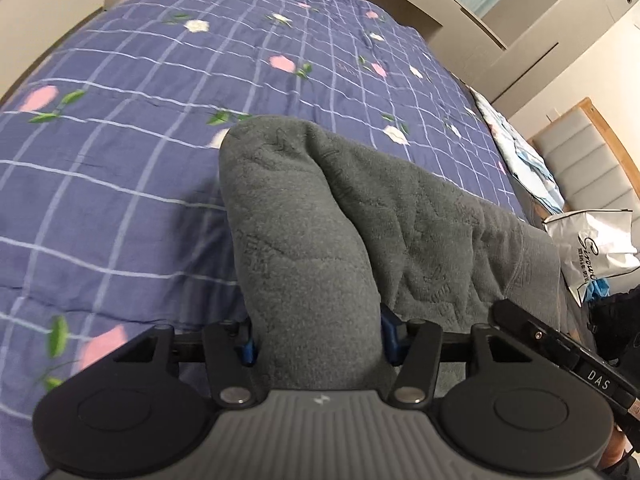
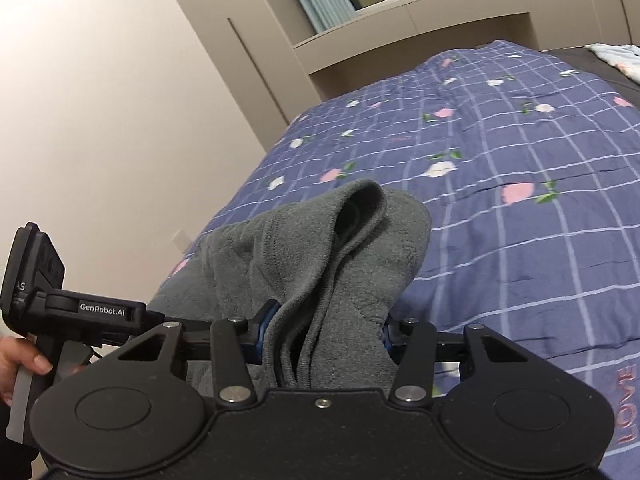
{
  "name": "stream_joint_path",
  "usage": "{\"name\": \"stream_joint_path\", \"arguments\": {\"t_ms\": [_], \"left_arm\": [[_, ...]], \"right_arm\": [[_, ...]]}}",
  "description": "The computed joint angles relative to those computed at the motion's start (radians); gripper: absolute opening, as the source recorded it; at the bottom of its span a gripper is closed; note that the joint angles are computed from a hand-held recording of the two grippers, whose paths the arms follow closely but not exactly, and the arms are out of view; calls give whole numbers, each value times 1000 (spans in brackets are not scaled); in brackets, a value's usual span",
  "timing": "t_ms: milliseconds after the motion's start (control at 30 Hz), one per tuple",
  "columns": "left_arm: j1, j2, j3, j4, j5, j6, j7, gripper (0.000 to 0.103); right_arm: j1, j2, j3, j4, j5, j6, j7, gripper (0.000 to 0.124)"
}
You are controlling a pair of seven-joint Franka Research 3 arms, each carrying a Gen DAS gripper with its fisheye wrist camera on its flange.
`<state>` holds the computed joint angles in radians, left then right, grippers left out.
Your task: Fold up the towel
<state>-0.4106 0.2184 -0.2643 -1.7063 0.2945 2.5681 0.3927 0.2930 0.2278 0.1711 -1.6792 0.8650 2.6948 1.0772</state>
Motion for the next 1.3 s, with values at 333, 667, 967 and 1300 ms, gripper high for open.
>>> {"name": "stream_joint_path", "arguments": {"t_ms": [333, 667, 967, 1300], "left_arm": [[60, -211, 9, -214, 3, -37, -14, 59], [119, -310, 12, -419, -74, 74, -19, 67], [122, -309, -4, -419, -9, 46, -46, 91], [105, -392, -50, -421, 128, -88, -157, 102]], "right_arm": [[71, 32, 43, 48, 20, 37, 56, 50], [170, 128, 24, 126, -206, 57, 269, 53], [163, 124, 26, 72, -298, 98, 337, 83], [242, 49, -40, -31, -560, 218, 477, 102]]}}
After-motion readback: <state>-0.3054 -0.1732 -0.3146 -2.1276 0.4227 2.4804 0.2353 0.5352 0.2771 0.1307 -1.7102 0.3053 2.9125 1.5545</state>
